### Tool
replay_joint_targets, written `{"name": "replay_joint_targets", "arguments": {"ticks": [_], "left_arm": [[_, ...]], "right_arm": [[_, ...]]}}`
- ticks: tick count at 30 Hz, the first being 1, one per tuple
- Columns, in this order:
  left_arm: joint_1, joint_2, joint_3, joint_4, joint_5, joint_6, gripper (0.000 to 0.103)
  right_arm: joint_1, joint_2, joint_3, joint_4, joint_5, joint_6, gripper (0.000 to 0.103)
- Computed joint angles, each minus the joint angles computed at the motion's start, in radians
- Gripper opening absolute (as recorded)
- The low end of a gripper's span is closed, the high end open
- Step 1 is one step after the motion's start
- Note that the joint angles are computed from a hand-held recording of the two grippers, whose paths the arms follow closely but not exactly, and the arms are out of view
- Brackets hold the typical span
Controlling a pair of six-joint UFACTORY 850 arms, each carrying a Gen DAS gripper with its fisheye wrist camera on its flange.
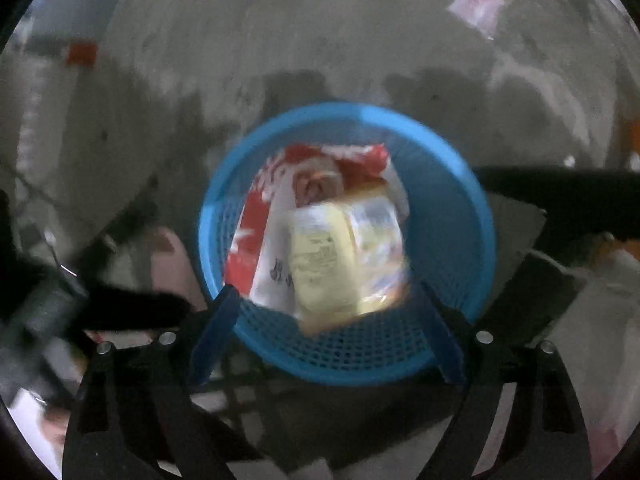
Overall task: Collect trash
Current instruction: 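Open the right tool over the basket while left lowers the paper bag into it, then open the left tool releasing the paper bag and move both tools to the table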
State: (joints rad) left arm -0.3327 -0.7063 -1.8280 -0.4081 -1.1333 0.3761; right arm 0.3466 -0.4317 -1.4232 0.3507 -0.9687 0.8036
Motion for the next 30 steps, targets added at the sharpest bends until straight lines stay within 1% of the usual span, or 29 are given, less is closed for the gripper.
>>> {"name": "replay_joint_targets", "arguments": {"ticks": [2, 4, 7, 10, 11, 12, 14, 17, 18, 19, 21, 22, 24, 25, 28, 30], "left_arm": [[0.005, 0.004, -0.006, -0.013, 0.003, 0.01, 0.046], [0.003, 0.002, -0.013, -0.013, 0.003, 0.011, 0.046], [-0.006, 0.018, 0.007, -0.012, 0.039, 0.027, 0.046], [-0.007, 0.058, 0.036, -0.05, 0.083, 0.095, 0.046], [-0.003, 0.073, 0.042, -0.078, 0.094, 0.125, 0.046], [0.005, 0.095, 0.05, -0.135, 0.101, 0.183, 0.046], [0.023, 0.14, 0.062, -0.255, 0.104, 0.301, 0.046], [0.066, 0.219, 0.087, -0.452, 0.091, 0.49, 0.046], [0.079, 0.241, 0.094, -0.5, 0.087, 0.53, 0.046], [0.101, 0.266, 0.1, -0.569, 0.073, 0.586, 0.046], [0.146, 0.29, 0.089, -0.671, 0.027, 0.65, 0.053], [0.168, 0.291, 0.078, -0.713, 0.002, 0.661, 0.058], [0.222, 0.284, 0.047, -0.794, -0.029, 0.654, 0.058], [0.243, 0.282, 0.034, -0.819, -0.026, 0.646, 0.058], [0.313, 0.281, -0.001, -0.861, 0.022, 0.63, 0.058], [0.362, 0.287, -0.02, -0.86, 0.082, 0.627, 0.058]], "right_arm": [[0.016, -0.022, -0.034, -0.064, -0.036, 0.014, 0.089], [0.016, -0.016, -0.026, -0.082, -0.033, 0.035, 0.09], [0.007, 0.024, 0.015, -0.113, 0.001, 0.136, 0.09], [0.013, 0.088, 0.055, -0.231, 0.067, 0.292, 0.09], [0.024, 0.114, 0.062, -0.317, 0.083, 0.378, 0.09], [0.025, 0.117, 0.052, -0.375, 0.084, 0.421, 0.09], [0.055, 0.133, 0.03, -0.543, 0.052, 0.553, 0.09], [0.092, 0.143, 0.005, -0.72, 0.007, 0.668, 0.09], [0.099, 0.142, -0.004, -0.752, -0.002, 0.684, 0.09], [0.11, 0.137, -0.027, -0.784, -0.019, 0.698, 0.09], [0.109, 0.129, -0.066, -0.792, -0.024, 0.681, 0.09], [0.112, 0.126, -0.086, -0.792, -0.011, 0.671, 0.09], [0.129, 0.105, -0.159, -0.819, 0.02, 0.652, 0.09], [0.139, 0.079, -0.215, -0.834, 0.017, 0.623, 0.09], [0.168, -0.005, -0.376, -0.854, 0.005, 0.532, 0.09], [0.184, -0.088, -0.521, -0.864, 0.004, 0.45, 0.09]]}}
